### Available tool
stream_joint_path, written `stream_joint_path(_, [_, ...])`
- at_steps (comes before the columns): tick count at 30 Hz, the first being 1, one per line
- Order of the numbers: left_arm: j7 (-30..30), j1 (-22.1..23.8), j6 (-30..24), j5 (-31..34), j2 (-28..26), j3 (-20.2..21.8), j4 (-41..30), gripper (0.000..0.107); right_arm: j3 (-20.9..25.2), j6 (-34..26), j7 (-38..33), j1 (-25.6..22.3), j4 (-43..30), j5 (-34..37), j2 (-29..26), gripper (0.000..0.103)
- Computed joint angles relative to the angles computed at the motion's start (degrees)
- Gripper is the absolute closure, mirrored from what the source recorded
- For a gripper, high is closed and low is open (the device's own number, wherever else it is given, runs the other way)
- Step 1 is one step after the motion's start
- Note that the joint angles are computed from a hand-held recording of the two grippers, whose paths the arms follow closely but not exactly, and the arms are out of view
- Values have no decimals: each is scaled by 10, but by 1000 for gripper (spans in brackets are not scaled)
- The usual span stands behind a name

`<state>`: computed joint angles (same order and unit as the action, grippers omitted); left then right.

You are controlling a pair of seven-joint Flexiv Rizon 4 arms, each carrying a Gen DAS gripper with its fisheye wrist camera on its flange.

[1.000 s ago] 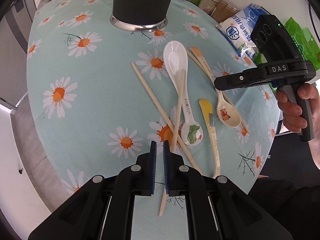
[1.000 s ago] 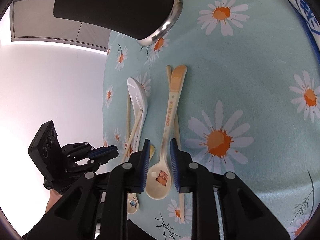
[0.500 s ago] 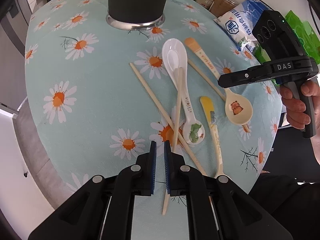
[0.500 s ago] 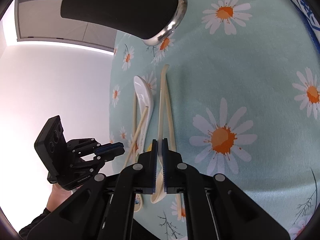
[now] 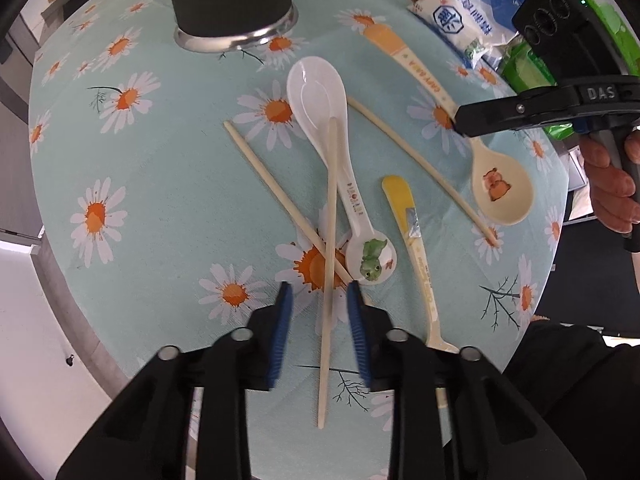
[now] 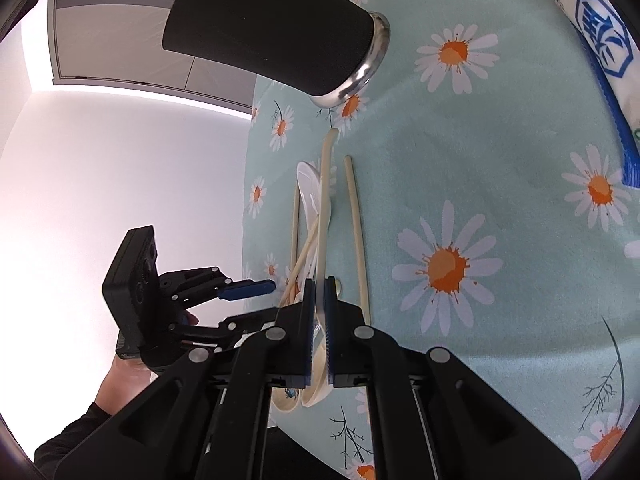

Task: Organize utensils
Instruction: 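Grasp a wooden chopstick with the left tool while the right tool grasps another chopstick, then lift both held chopsticks up over the black holder and lower them in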

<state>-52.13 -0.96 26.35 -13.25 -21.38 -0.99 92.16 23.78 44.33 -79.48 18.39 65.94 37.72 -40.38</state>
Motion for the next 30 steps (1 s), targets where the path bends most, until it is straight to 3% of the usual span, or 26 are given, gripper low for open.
stream_joint_path(6, [-11,-10,-16,35,-8,4,-20,90,5,8,-9,-7,16,12,11,97])
stream_joint_path(9, [-21,-18,-28,55,-13,4,-35,102,5,9,-13,-10,20,17,14,97])
stream_joint_path(16, [-51,-51,-22,110,-20,6,-54,103,5,-6,-27,-7,2,13,8,97])
stream_joint_path(25, [-133,-51,20,79,8,7,-20,103,2,-14,-58,-1,-28,12,1,97])
stream_joint_path(30, [-164,-37,117,-5,40,-6,47,103,-1,-16,-75,4,-41,0,-1,97])
